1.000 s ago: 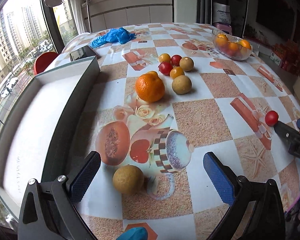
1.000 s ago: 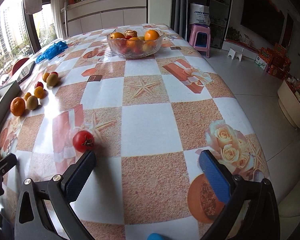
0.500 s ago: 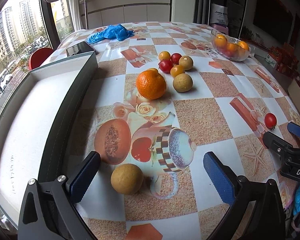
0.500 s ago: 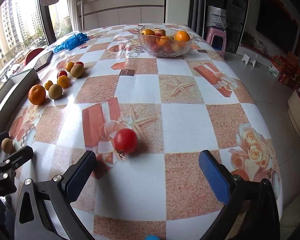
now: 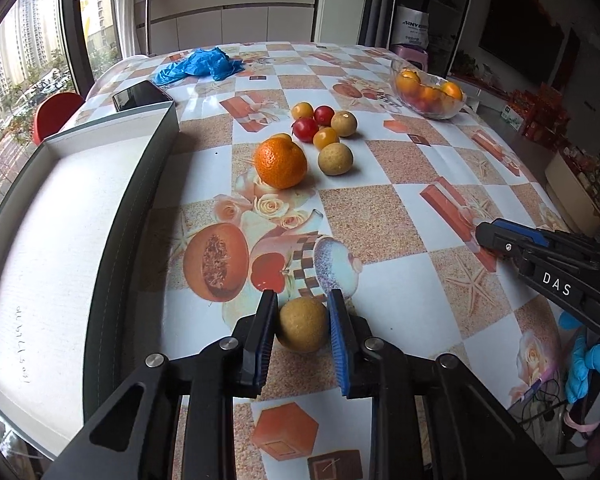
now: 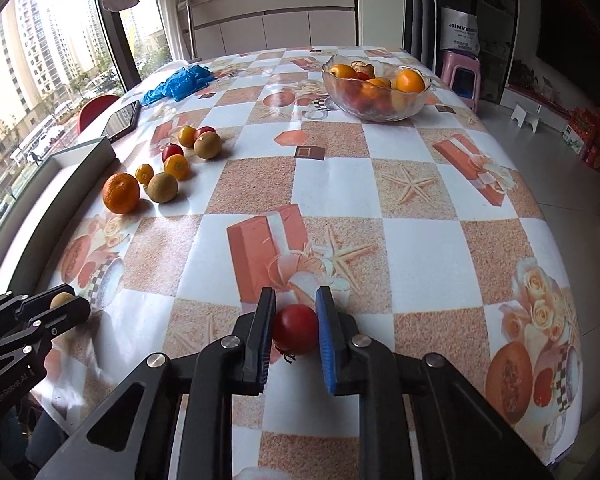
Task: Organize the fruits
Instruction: 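Carry both fruits into the white tray and open both grippers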
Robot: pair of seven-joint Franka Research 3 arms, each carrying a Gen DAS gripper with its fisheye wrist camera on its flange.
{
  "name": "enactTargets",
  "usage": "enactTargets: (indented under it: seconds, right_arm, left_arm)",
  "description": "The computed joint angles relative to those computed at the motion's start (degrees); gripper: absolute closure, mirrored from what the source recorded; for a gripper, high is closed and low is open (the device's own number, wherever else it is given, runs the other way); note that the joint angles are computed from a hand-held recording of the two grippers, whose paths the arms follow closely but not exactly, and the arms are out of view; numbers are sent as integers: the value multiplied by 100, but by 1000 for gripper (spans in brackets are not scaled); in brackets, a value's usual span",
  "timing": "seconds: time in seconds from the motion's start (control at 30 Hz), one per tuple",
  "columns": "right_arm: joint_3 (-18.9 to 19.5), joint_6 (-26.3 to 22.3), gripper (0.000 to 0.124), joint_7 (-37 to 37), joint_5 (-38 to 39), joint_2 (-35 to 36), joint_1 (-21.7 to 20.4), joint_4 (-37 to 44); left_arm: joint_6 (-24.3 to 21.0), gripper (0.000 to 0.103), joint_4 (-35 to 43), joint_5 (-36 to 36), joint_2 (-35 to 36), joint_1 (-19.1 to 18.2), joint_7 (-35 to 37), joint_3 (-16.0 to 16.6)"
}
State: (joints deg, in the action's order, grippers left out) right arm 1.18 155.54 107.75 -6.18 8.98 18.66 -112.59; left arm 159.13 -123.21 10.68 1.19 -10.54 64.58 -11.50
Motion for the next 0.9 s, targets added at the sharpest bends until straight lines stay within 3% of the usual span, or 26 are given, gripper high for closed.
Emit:
enactTargets:
  seconds: [0.3, 0.63, 0.9]
  right_arm:
    - [158, 74, 101, -552, 900, -203, -149, -124]
    - [317, -159, 101, -897, 1170, 17, 32, 472]
    - [533, -609, 101, -1425, 1489, 767, 394, 1744]
  left_arm:
    - [167, 76, -231, -739, -431, -25, 585, 56]
    - [186, 76, -285, -338, -801, 174, 320, 218]
    - [160, 76, -499, 290, -1042, 644, -264, 373]
